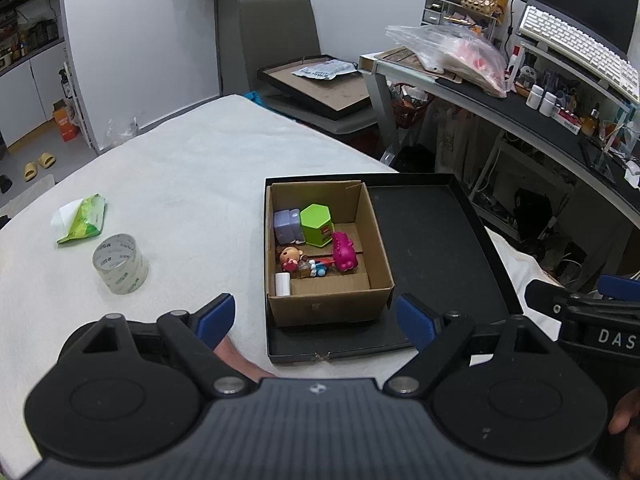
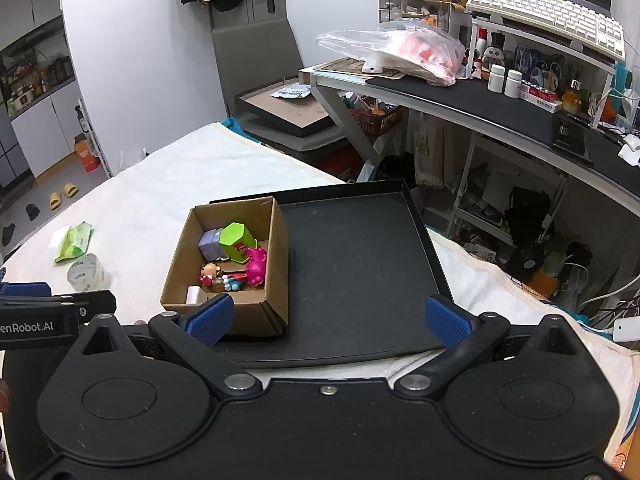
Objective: Organize rigid objects
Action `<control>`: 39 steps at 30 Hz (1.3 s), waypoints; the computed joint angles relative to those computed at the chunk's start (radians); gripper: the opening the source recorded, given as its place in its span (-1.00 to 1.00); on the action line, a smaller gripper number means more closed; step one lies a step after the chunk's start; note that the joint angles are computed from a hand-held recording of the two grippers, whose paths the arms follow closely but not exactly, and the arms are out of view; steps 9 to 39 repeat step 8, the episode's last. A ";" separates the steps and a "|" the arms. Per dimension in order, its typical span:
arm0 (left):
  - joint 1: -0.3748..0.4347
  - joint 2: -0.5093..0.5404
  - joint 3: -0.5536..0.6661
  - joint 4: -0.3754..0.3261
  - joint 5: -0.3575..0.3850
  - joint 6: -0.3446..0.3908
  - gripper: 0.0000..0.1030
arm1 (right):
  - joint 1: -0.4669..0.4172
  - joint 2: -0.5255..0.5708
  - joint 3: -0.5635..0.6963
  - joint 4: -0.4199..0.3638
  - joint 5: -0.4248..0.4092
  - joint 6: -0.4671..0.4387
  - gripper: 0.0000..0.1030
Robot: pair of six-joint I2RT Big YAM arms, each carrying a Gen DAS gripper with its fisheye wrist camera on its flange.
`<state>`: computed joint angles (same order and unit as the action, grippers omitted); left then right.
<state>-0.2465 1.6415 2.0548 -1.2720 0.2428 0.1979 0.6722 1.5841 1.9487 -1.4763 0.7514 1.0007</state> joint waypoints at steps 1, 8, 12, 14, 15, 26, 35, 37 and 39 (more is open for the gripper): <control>0.000 -0.001 -0.002 -0.001 0.002 0.003 0.69 | -0.003 -0.002 -0.003 0.003 -0.003 -0.003 1.00; -0.003 0.009 -0.003 0.001 0.019 -0.002 0.69 | -0.009 -0.007 -0.017 0.006 -0.008 0.002 1.00; -0.003 0.009 -0.003 0.001 0.019 -0.002 0.69 | -0.009 -0.007 -0.017 0.006 -0.008 0.002 1.00; -0.003 0.009 -0.003 0.001 0.019 -0.002 0.69 | -0.009 -0.007 -0.017 0.006 -0.008 0.002 1.00; -0.003 0.009 -0.003 0.001 0.019 -0.002 0.69 | -0.009 -0.007 -0.017 0.006 -0.008 0.002 1.00; -0.003 0.009 -0.003 0.001 0.019 -0.002 0.69 | -0.009 -0.007 -0.017 0.006 -0.008 0.002 1.00; -0.003 0.009 -0.003 0.001 0.019 -0.002 0.69 | -0.009 -0.007 -0.017 0.006 -0.008 0.002 1.00; -0.003 0.009 -0.003 0.001 0.019 -0.002 0.69 | -0.009 -0.007 -0.017 0.006 -0.008 0.002 1.00; -0.003 0.009 -0.003 0.001 0.019 -0.002 0.69 | -0.009 -0.007 -0.017 0.006 -0.008 0.002 1.00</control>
